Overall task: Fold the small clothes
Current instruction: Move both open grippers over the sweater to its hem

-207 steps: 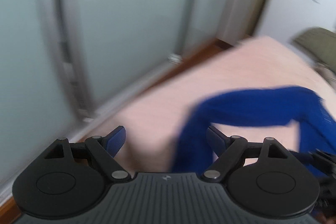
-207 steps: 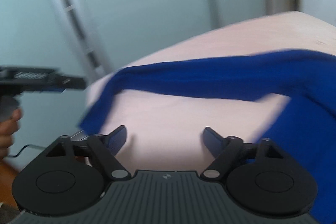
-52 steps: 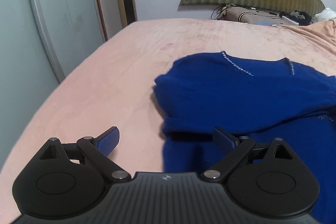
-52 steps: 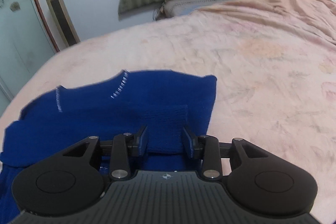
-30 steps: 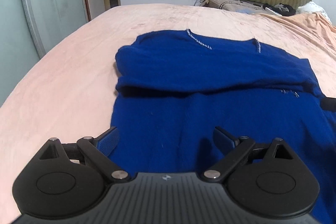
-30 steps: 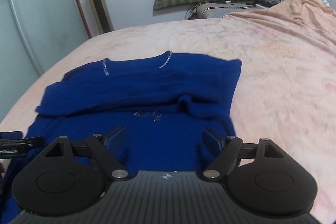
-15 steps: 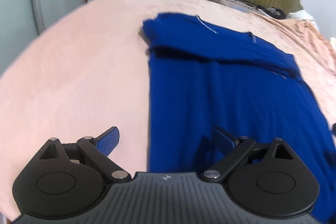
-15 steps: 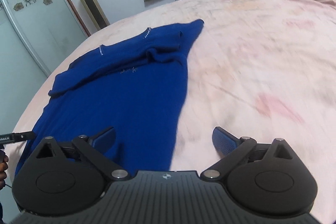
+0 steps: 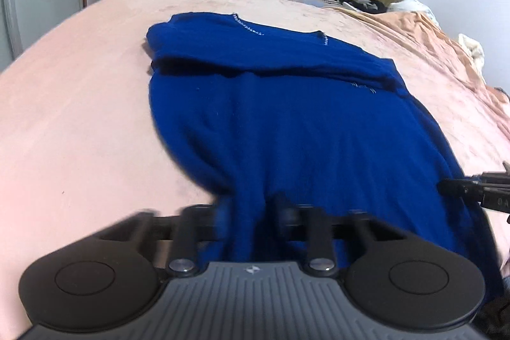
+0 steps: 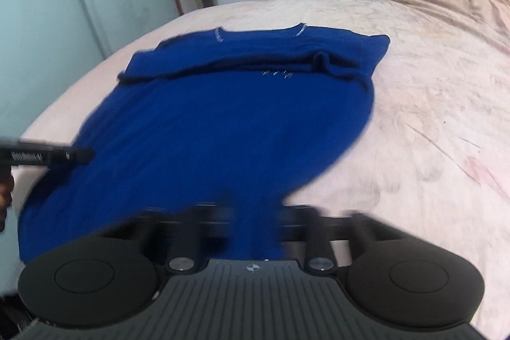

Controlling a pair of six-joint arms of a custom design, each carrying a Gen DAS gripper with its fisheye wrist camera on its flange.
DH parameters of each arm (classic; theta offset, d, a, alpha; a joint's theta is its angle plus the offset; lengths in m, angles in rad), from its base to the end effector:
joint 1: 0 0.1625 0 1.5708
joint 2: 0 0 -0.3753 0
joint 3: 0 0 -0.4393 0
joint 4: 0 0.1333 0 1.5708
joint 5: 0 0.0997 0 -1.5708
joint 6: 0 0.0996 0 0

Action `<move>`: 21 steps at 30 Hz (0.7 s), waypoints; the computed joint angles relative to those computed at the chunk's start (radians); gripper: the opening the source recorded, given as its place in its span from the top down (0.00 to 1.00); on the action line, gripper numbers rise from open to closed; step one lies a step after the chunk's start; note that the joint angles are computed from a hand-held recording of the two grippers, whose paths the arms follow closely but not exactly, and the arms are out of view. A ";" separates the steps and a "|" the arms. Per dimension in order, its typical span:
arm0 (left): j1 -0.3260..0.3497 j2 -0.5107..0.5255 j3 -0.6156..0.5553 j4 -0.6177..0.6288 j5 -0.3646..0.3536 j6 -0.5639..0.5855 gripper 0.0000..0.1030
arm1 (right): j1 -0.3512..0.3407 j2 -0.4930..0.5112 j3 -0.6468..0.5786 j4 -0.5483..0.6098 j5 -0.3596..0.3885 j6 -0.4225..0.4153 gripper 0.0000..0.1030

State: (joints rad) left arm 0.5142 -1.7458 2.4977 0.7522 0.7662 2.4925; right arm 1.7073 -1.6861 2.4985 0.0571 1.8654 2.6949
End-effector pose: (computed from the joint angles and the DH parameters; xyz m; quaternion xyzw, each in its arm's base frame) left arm -0.0390 -0.2576 0.1565 0.1733 0.9033 -0.3149 0.2343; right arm 0.1366 -0.2278 0.0793 0.2188 -0.9043 0.3144 0.1887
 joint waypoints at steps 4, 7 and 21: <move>0.068 0.004 -0.061 -0.049 0.014 0.098 0.90 | -0.019 -0.024 -0.030 0.019 -0.058 -0.010 0.88; 0.093 0.028 -0.100 -0.091 -0.019 0.161 0.90 | -0.007 -0.028 -0.059 -0.008 -0.068 -0.020 0.89; 0.168 -0.085 -0.078 -0.072 -0.003 0.138 0.30 | -0.053 -0.078 -0.015 -0.092 0.022 -0.032 0.42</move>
